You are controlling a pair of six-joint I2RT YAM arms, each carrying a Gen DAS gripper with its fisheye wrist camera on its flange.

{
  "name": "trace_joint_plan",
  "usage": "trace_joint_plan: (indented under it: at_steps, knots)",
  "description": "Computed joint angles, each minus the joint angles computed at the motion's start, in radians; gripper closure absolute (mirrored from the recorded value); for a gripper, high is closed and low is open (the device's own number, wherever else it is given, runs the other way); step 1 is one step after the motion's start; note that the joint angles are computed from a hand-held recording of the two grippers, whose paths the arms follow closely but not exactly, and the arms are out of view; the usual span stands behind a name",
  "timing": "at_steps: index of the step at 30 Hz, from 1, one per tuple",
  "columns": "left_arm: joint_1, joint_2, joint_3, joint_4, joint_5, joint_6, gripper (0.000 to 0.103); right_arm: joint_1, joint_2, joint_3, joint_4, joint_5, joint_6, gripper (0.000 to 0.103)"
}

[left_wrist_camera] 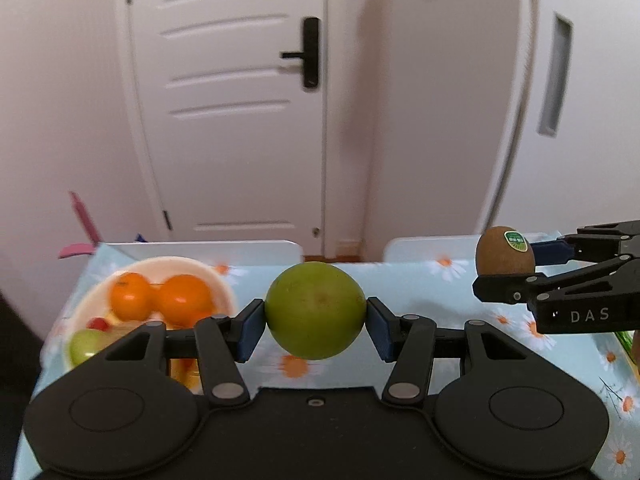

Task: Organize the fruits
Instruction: 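Carry the green apple over the bowl with the left tool while the right tool carries the kiwi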

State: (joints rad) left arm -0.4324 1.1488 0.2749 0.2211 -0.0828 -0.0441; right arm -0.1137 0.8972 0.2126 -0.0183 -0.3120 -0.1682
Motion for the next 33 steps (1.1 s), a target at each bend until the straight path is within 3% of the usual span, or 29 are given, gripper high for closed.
trace_joint_plan:
  at_steps: [5, 10, 18, 25, 33]
  knots:
    - [0.21, -0.118, 0.011, -0.111, 0.134, 0.102, 0.044, 0.267, 0.052, 0.059, 0.042, 0.175, 0.177, 0.03]
    - [0.455, -0.106, 0.062, -0.162, 0.3, 0.233, 0.044, 0.489, 0.198, 0.144, 0.112, 0.329, 0.311, 0.03]
    - [0.714, 0.155, 0.209, -0.126, 0.478, 0.414, 0.044, 0.696, 0.502, 0.323, 0.204, 0.479, 0.457, 0.03]
    - [0.782, 0.422, 0.363, -0.094, 0.528, 0.491, 0.044, 0.784, 0.732, 0.498, 0.221, 0.546, 0.538, 0.03]
    - [0.802, 0.631, 0.502, -0.093, 0.546, 0.554, 0.044, 0.807, 0.911, 0.659, 0.205, 0.57, 0.567, 0.03]
